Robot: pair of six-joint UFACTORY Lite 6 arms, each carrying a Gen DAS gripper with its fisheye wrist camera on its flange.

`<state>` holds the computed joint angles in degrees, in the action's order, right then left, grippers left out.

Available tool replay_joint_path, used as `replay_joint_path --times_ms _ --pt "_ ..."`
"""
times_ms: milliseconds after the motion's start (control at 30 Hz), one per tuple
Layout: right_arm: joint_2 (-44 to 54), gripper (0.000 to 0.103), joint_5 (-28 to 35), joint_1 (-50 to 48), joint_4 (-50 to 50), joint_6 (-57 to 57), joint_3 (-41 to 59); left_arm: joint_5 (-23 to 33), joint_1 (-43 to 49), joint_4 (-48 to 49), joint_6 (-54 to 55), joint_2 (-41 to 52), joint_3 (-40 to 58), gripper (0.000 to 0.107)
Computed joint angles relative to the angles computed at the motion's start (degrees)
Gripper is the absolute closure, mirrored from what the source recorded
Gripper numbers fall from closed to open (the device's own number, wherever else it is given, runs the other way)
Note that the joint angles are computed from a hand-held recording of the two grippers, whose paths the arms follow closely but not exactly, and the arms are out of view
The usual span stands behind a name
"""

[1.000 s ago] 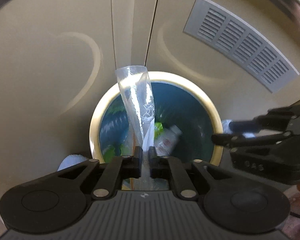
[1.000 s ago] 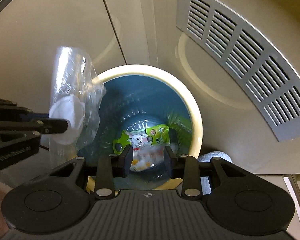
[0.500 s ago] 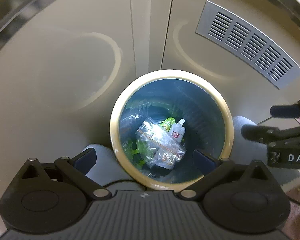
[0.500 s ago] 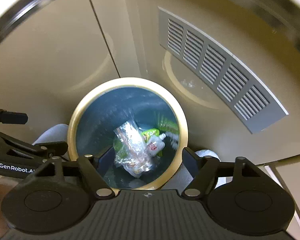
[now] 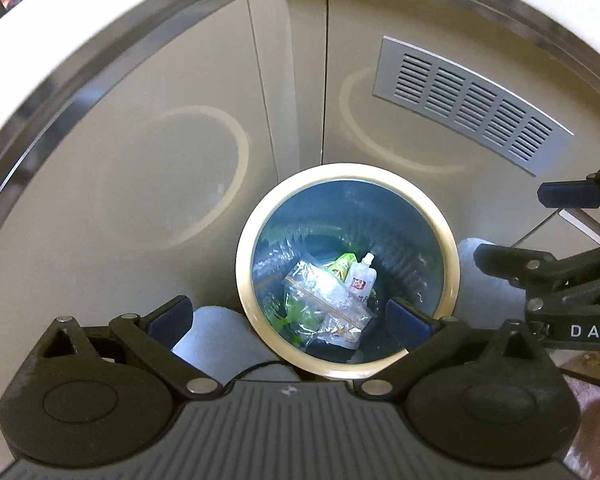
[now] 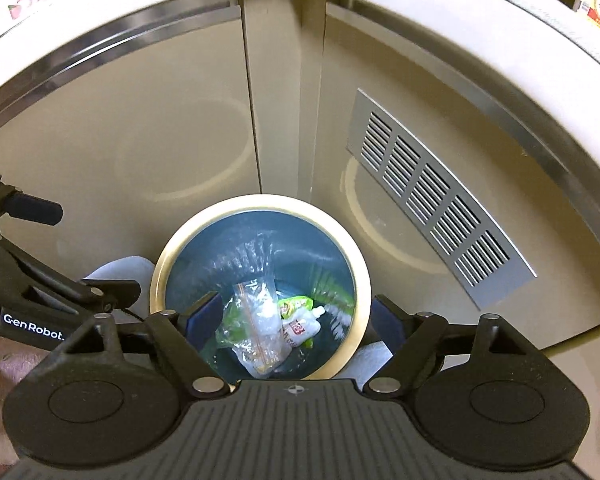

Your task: Collect trash

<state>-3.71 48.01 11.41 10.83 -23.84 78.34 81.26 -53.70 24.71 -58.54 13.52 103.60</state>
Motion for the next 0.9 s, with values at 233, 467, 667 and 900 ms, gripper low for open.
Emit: replay_joint_path --times_ms 233,467,667,900 --pt "-2.05 0.020 0.94 -1.54 1.04 -0.97 -0.27 2.43 -2.03 1.91 -0.78 0.50 2.54 0.004" --pt "-4.06 0.019 0.43 -2.38 2.24 -2.35 -1.87 3.52 -3.63 3.66 -1.75 0.66 3.36 0.004" --pt "-4.92 0.019 -0.05 -2.85 2.88 -3.02 -2.73 3.93 -4.39 4.58 -1.82 0.25 3.41 0.004" --pt "-5.09 0.018 -0.36 -2.95 3.09 -3.22 -3.27 3.61 -4.37 4.66 -1.71 -0.44 2.62 0.004"
